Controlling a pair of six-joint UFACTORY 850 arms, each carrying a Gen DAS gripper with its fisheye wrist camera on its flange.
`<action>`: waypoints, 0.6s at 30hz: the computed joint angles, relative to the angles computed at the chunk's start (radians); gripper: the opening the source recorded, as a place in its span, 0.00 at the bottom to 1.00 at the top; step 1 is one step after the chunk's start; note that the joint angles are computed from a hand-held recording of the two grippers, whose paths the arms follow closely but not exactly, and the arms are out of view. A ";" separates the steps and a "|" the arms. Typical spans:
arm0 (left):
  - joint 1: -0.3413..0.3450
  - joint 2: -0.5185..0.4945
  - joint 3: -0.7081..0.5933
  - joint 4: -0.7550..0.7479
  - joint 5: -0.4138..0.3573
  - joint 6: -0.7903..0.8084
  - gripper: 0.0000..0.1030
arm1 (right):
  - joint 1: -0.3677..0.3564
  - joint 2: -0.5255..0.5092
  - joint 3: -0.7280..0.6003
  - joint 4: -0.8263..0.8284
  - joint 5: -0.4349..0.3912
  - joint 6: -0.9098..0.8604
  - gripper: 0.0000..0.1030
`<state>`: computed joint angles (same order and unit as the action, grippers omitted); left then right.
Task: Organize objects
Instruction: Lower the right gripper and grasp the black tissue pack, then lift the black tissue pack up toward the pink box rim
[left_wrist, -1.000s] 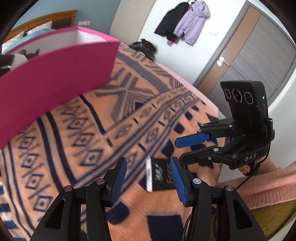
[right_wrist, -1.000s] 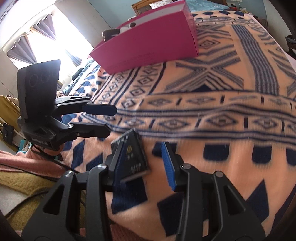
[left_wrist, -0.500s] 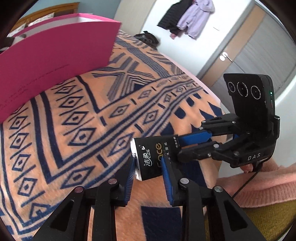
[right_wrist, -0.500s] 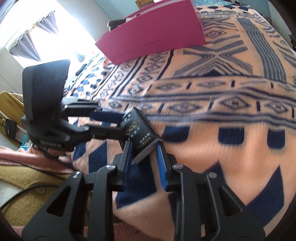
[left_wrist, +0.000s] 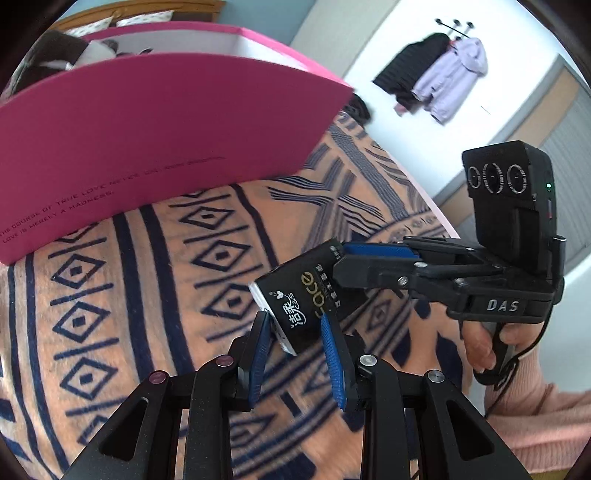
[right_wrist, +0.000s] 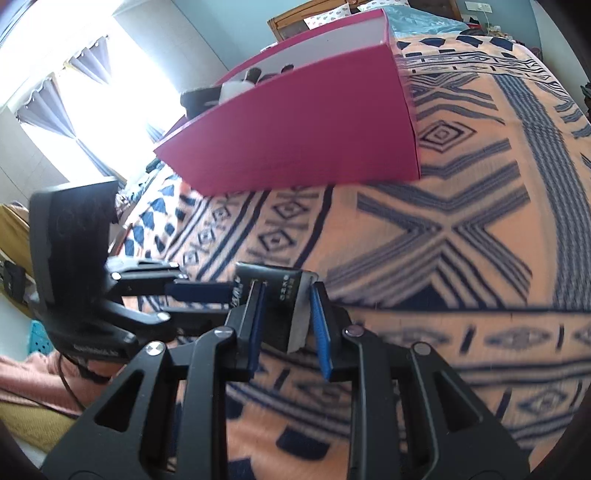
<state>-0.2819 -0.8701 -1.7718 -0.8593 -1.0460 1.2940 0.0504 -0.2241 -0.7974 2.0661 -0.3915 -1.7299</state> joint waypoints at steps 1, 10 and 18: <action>0.000 -0.006 -0.007 -0.002 0.000 -0.011 0.28 | -0.003 -0.006 -0.008 0.004 0.002 -0.003 0.27; -0.001 -0.015 -0.015 0.000 0.002 -0.041 0.28 | -0.017 -0.026 -0.014 -0.039 -0.025 0.052 0.31; -0.005 -0.018 -0.015 -0.006 -0.010 -0.055 0.28 | -0.017 -0.036 -0.006 -0.015 -0.044 0.036 0.32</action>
<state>-0.2864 -0.8883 -1.7868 -0.8655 -1.0557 1.2385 0.0338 -0.2604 -0.8035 2.0506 -0.4358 -1.6940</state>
